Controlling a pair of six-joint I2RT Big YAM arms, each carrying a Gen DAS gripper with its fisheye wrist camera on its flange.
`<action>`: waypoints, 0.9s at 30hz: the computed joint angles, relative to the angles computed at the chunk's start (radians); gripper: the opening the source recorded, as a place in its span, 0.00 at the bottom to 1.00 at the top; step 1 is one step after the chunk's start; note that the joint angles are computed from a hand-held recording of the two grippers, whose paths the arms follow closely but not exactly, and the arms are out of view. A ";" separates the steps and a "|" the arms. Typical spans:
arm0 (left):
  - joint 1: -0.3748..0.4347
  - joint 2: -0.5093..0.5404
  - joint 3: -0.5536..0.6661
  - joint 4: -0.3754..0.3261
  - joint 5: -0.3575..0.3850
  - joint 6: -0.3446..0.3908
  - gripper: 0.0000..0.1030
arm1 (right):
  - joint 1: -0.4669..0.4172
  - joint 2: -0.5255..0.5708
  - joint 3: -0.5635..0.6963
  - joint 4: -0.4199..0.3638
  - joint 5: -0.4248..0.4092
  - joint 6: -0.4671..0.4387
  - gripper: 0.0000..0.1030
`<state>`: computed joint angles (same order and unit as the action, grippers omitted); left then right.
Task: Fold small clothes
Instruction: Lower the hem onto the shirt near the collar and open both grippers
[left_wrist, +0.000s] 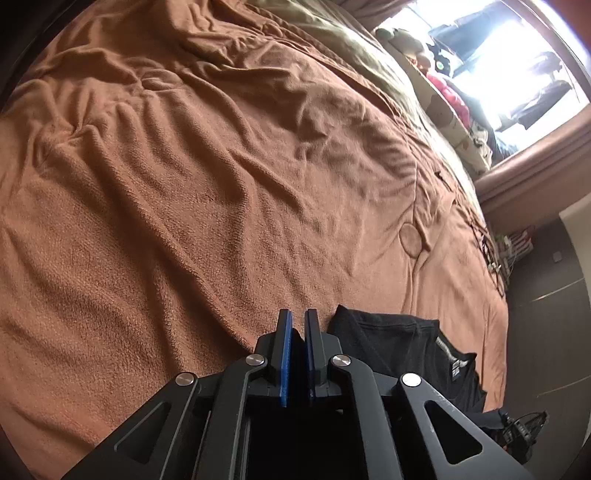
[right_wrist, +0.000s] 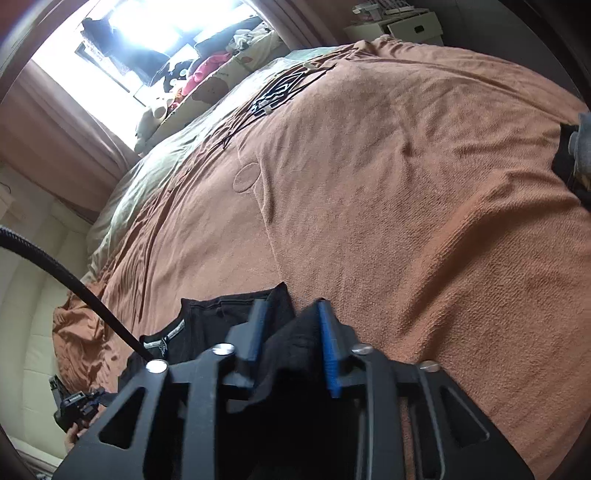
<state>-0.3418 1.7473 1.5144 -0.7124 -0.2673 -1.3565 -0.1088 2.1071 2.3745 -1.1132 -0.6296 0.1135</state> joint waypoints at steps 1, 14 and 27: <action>0.000 0.005 0.015 -0.023 0.008 0.028 0.20 | -0.001 -0.012 -0.011 0.006 0.013 -0.012 0.63; -0.058 0.038 0.158 -0.318 0.004 0.318 0.60 | 0.067 -0.083 -0.037 -0.177 0.264 -0.446 0.72; -0.061 0.221 0.358 -0.519 0.024 0.456 0.60 | 0.130 0.073 0.204 -0.298 0.469 -0.476 0.72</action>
<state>-0.4028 1.9684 1.8729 -1.2310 -0.2428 -0.9008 0.0216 2.1798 2.5787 -1.4108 -0.1602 -0.3624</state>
